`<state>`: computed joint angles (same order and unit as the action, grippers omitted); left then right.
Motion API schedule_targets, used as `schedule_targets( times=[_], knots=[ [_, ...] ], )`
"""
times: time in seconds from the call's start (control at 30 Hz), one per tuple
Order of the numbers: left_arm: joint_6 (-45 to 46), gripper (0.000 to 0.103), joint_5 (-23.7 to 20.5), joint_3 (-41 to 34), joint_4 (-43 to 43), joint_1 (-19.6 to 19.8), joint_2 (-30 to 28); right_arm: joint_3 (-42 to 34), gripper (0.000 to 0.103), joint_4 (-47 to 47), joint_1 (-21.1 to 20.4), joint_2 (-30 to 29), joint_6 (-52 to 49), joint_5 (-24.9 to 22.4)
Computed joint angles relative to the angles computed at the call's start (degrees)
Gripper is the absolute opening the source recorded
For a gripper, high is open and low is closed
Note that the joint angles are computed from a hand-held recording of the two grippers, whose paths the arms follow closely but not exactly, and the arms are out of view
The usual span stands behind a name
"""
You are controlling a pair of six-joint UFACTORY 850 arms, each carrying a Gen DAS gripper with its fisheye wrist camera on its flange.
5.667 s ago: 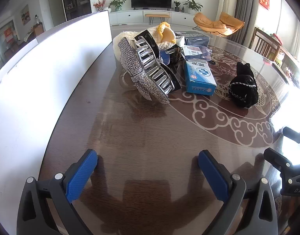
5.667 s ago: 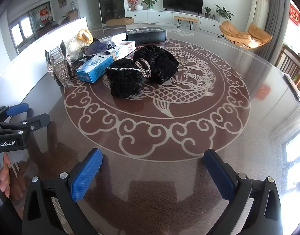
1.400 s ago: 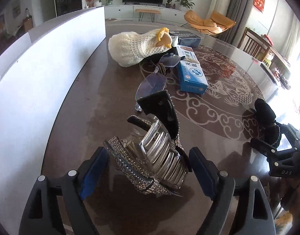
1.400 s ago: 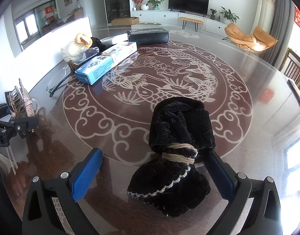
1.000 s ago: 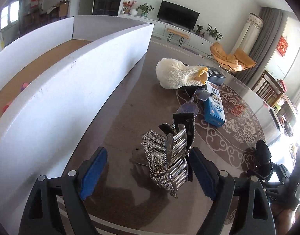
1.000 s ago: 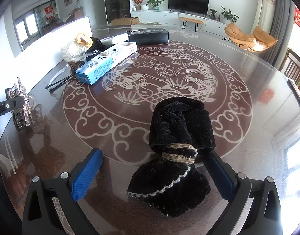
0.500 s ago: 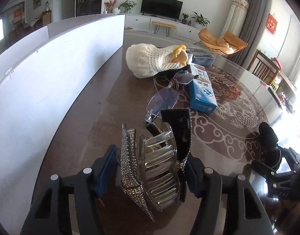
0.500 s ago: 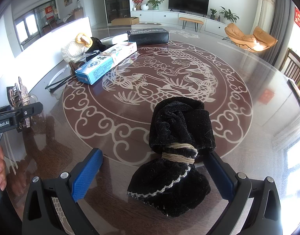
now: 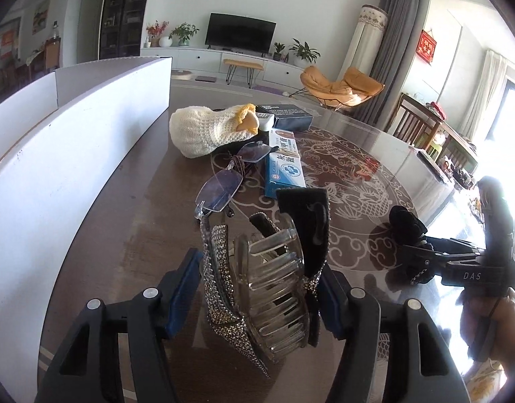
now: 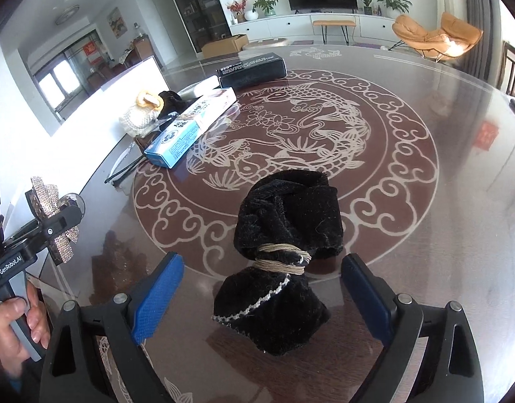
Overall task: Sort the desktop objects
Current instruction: 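Lift the hair claw with the left tool while the right tool lifts the velvet bag, then lower both held items into the white bin and open both tools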
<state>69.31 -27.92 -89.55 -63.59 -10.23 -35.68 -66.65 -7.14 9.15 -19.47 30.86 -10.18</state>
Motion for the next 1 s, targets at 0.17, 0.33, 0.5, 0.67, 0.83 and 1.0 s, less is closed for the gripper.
schedule_targets(
  times=[0.17,0.33,0.5,0.67,0.83,1.0],
  knots=[
    [1.09,0.062,-1.18,0.93,-3.81,1.3,0.67,-5.5,0.035,-15.43,1.68,-2.76,13.05,-11.49],
    [1.75,0.062,-7.09,2.38,-8.63,3.72,2.11,-4.11,0.034,-13.16,1.71,-0.32,10.35,-12.49],
    [5.58,0.062,-10.64,3.93,-13.74,6.99,6.72,-5.7,0.034,-11.45,3.66,1.86,6.63,-10.21],
    [-0.77,0.062,-7.25,-3.77,-7.17,11.59,5.26,-17.47,0.034,-0.84,7.74,-3.85,-5.63,-9.03],
    [-21.97,0.062,-3.67,-18.5,14.96,16.08,-3.45,-39.45,0.035,17.68,12.56,-16.41,-27.02,-13.73],
    [-41.42,0.062,-7.16,-31.59,34.8,18.5,-12.9,-69.43,0.035,19.3,17.89,-35.3,-32.01,-23.8]
  ],
)
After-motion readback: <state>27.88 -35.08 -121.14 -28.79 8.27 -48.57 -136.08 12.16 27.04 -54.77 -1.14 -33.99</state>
